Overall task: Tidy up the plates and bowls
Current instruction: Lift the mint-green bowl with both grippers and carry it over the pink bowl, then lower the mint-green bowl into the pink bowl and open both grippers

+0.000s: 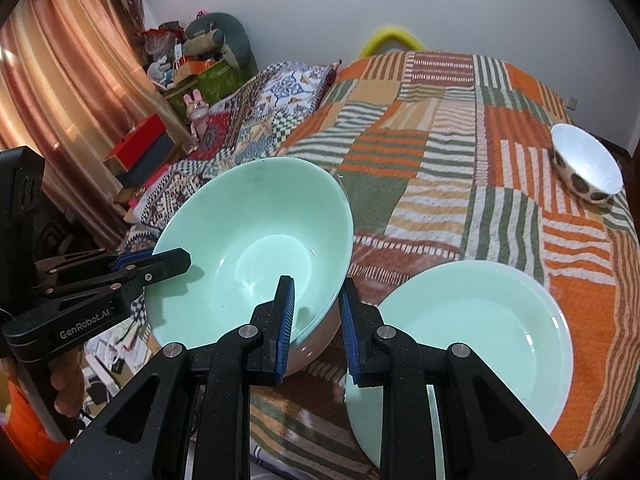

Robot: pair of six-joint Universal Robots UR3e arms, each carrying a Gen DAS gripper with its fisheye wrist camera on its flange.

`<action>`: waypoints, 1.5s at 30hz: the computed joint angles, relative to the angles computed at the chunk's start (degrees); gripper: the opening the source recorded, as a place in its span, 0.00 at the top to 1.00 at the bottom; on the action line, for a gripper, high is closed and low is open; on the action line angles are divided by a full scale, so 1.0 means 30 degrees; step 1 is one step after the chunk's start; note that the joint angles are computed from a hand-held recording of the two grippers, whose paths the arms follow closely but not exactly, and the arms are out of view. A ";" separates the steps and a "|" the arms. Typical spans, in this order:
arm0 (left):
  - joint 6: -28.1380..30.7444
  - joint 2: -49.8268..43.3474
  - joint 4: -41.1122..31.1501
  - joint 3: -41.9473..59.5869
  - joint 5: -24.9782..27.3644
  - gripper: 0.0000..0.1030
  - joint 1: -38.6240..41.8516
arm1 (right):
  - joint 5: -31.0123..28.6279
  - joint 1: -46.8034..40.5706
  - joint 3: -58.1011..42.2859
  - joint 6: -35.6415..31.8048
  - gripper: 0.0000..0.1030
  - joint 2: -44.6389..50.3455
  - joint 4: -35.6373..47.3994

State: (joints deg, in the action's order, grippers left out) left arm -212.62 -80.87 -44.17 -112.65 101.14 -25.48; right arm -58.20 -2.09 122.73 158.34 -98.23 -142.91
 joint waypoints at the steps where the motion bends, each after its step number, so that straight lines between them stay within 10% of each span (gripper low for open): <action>1: -0.0045 0.0037 0.0116 -0.0255 -0.0100 0.87 0.0092 | -0.0118 0.0130 0.0024 0.0026 0.80 0.0145 -0.0060; 45: 0.0410 -0.0955 0.2182 -0.3273 -0.1409 0.87 0.2023 | -0.2885 0.3021 -0.1449 0.0514 0.77 0.3887 -0.1580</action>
